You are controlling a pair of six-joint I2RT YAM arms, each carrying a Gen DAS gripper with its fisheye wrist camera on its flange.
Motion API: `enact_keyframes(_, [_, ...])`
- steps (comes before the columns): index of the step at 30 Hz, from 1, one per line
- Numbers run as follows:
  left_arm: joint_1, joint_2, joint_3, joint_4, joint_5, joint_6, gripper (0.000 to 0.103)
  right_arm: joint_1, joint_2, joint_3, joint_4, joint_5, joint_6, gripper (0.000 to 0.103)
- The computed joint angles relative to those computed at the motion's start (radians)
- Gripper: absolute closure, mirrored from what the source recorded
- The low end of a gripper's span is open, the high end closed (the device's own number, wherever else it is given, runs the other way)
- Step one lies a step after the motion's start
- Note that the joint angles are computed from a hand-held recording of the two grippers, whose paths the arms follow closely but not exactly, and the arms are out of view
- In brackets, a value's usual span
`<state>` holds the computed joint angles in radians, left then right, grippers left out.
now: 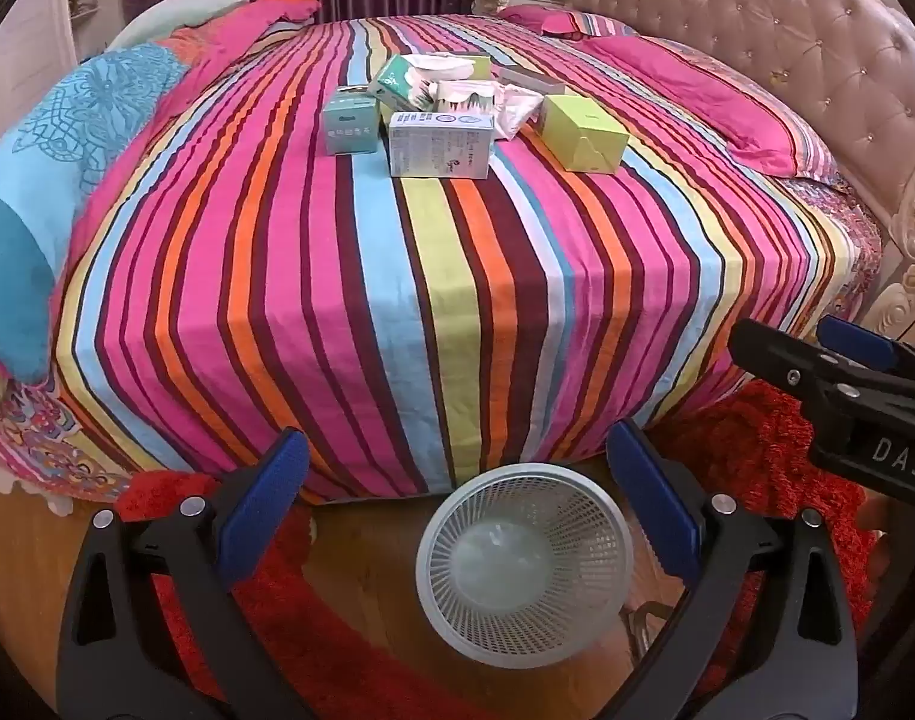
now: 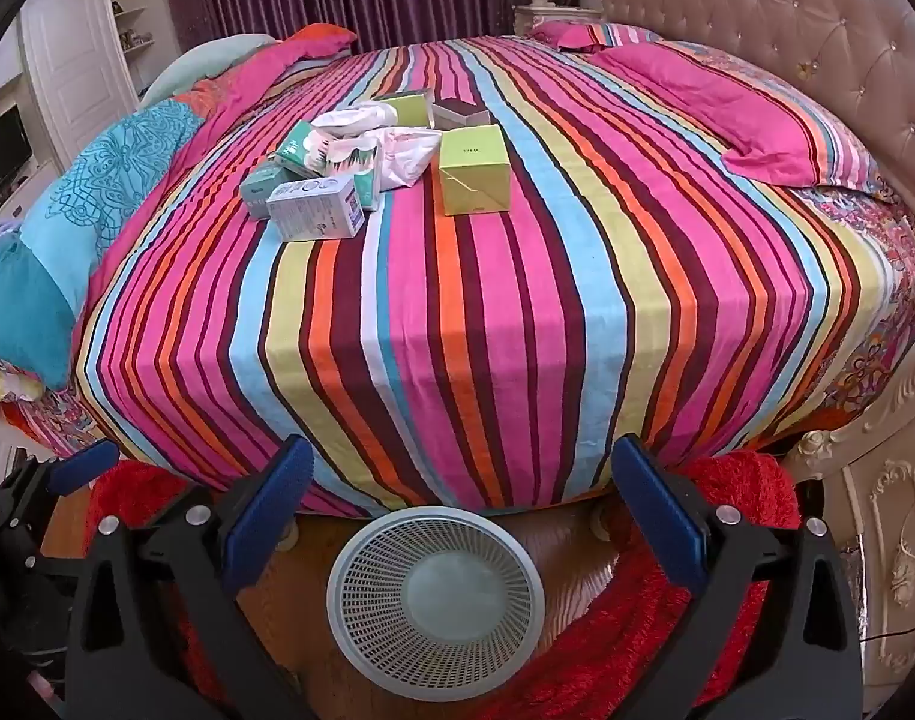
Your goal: Collect trash
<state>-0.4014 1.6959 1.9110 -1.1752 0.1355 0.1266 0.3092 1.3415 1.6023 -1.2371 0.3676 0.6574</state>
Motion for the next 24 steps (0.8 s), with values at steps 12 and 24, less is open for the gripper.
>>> enact_keyframes(12, [-0.008,-0.008,-0.011,0.014,-0.002,-0.016,0.006,0.002,-0.017,-0.024,0.009,0.018,0.001,0.008])
enact_keyframes(24, [0.012,0.002,0.008,0.002,0.02,-0.012,0.006,0.007,0.001,0.016,-0.019,0.039,-0.002,0.008])
